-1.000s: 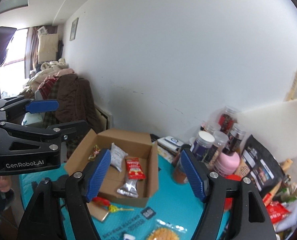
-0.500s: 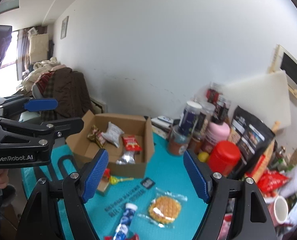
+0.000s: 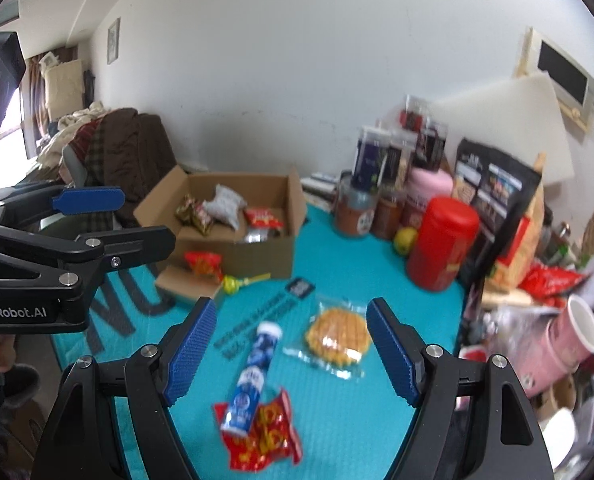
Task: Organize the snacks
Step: 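Grasp the blue-white vitamin tube with the left tool while the right tool grasps the red-gold snack bag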
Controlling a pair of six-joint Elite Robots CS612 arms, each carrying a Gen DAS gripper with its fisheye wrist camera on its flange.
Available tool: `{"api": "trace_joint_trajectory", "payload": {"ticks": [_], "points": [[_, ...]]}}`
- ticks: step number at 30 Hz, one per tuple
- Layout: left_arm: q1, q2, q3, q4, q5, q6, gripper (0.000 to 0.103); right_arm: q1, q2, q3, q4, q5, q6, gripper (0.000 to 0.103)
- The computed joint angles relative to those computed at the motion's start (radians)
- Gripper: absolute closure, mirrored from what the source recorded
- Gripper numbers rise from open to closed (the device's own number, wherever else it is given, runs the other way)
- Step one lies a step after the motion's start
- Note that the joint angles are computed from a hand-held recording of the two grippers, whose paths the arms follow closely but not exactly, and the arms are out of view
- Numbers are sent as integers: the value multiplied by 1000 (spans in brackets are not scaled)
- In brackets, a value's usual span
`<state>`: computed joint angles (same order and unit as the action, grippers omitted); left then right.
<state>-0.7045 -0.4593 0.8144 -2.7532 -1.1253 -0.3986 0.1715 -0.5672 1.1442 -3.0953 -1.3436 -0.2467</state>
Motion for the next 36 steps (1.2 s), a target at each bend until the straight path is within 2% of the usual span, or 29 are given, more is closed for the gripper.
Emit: {"api": "trace_joint_trajectory", "payload": {"ticks": [8,12,21,28,30,33,36], "points": [[-2,7,24,16,-75,-44,28,-10,-1,48,22,-1,15,25],[1,19,19,45,-133,-72,28,-17,8,50,66,2,28,25],[7,70,-46,136,-210,-154,28,-31,34,36,166,26,26,29],[12,134,-151,241,-241,-174,28,-45,64,-6,295,99,4,41],[15,158,-195,282,-251,-177,28,-52,72,-17,322,152,7,44],[17,189,-253,337,-251,-186,28,-60,79,-28,347,208,5,60],[19,197,-267,349,-236,-194,28,-61,80,-30,336,193,4,62]]}}
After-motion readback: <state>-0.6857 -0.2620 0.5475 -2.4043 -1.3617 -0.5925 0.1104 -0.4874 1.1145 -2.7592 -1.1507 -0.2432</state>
